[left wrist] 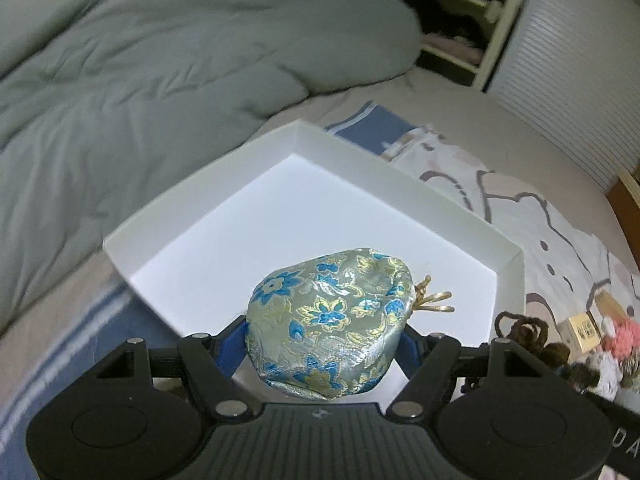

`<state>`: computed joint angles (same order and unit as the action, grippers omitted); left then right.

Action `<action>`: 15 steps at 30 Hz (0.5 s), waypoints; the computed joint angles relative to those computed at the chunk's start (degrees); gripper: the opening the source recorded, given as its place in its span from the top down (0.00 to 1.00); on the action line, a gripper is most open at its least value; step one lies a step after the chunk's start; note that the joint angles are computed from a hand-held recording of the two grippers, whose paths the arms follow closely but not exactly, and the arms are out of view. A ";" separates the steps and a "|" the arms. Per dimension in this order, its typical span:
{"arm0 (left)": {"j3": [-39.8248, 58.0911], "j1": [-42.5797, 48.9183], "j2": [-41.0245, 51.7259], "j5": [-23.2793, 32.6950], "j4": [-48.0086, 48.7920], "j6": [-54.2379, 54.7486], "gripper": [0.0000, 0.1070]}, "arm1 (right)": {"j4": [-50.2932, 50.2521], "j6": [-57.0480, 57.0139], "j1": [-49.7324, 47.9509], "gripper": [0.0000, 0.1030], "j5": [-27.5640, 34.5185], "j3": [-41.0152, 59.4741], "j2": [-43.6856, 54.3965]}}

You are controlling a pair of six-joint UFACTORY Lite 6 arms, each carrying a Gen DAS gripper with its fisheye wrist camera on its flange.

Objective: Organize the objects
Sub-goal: 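Carry the pouch and keychain with both tools over the white box, then lower both items into the box and open both tools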

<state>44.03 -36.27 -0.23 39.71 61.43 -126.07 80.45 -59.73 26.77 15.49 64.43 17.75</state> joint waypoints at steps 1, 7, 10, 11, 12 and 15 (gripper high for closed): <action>-0.21 0.32 -0.06 -0.52 -0.74 -0.28 0.30 | -0.47 0.69 0.16 0.58 0.15 0.36 0.49; 0.46 -0.44 0.17 0.83 -3.20 1.48 0.13 | -1.25 2.65 0.51 0.35 -0.58 -0.46 0.04; 0.35 -1.41 -0.64 2.12 -2.50 1.90 0.13 | -0.53 1.69 -0.20 0.35 -0.33 -1.38 -1.23; 0.44 -1.74 -0.82 2.75 -2.60 2.25 0.13 | -0.71 1.51 -0.29 0.35 -0.39 -1.64 -1.68; 0.55 -1.99 -0.97 3.24 -2.73 2.61 0.13 | -0.75 1.20 -0.35 0.35 -0.48 -1.82 -1.97; 0.77 -2.81 -1.33 4.51 -2.88 3.13 0.13 | -1.47 1.36 -0.59 0.37 -0.30 -1.88 -2.44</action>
